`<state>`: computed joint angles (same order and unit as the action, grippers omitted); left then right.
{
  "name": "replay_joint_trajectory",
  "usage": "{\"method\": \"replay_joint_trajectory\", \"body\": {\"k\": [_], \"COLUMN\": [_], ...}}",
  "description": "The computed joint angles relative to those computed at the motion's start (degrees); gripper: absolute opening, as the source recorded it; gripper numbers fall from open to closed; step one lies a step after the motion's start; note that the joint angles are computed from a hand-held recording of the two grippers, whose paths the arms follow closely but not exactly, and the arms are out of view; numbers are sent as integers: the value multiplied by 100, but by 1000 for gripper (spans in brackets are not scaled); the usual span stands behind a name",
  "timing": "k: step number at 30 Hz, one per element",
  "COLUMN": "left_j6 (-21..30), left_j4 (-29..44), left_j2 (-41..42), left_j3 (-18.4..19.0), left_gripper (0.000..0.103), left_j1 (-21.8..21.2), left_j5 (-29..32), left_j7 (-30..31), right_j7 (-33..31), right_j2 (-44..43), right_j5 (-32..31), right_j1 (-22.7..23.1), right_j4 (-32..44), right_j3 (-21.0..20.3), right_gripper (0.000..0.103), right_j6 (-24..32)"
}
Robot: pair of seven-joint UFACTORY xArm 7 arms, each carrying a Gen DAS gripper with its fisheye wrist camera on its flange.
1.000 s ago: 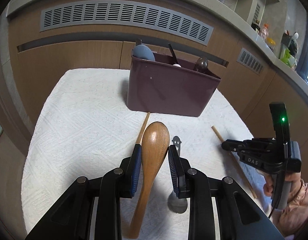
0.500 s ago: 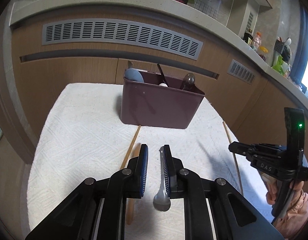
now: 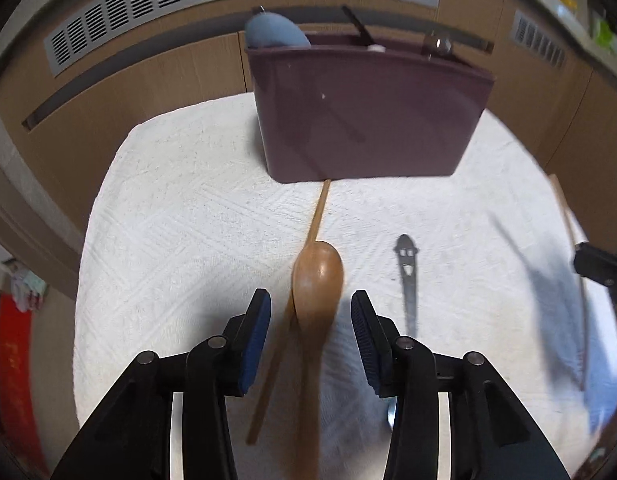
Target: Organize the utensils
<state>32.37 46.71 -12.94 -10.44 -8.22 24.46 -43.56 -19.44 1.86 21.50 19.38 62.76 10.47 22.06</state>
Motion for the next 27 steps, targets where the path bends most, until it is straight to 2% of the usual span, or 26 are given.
{"method": "replay_joint_trajectory", "body": {"k": [2,5,7,10,12,16,22,23,27], "left_j6": [240,186,79,-61,-154,-655,-1169,-1229,-1390], "left_j4": [238,317,280,152,18,-472,-1047,-1104,-1073], "left_j2": [275,387,378,274,94,-558,-1674,-1856,-2046], "left_j3": [-28,25,59,19,-7,-89,-656,-716,-853], "left_gripper": [43,42,29,29,29,29,27,8,6], "left_j1": [19,-12,-30,-19,-6,82,471,516,700], "left_j5": [130,285,347,639,744,651,705,655,360], "left_j7": [1,-100,-194,-477,-595,-872,-1318,-1328,-1152], "right_j7": [-39,-126,-177,-230,-272,-270,-512,-563,-750], "right_j2": [2,16,27,44,41,12,-190,-227,-395], "right_j5": [12,107,167,244,300,319,644,716,1003], "right_j1": [5,7,8,4,-3,-2,34,47,126], "right_j4": [-15,-10,0,18,17,-11,-122,-135,-197], "right_j3": [6,17,22,27,26,25,12,2,-42], "right_gripper": [5,5,5,5,5,5,5,5,5], "right_j6": [-25,-25,-21,-5,-2,-32,-107,-122,-204]}}
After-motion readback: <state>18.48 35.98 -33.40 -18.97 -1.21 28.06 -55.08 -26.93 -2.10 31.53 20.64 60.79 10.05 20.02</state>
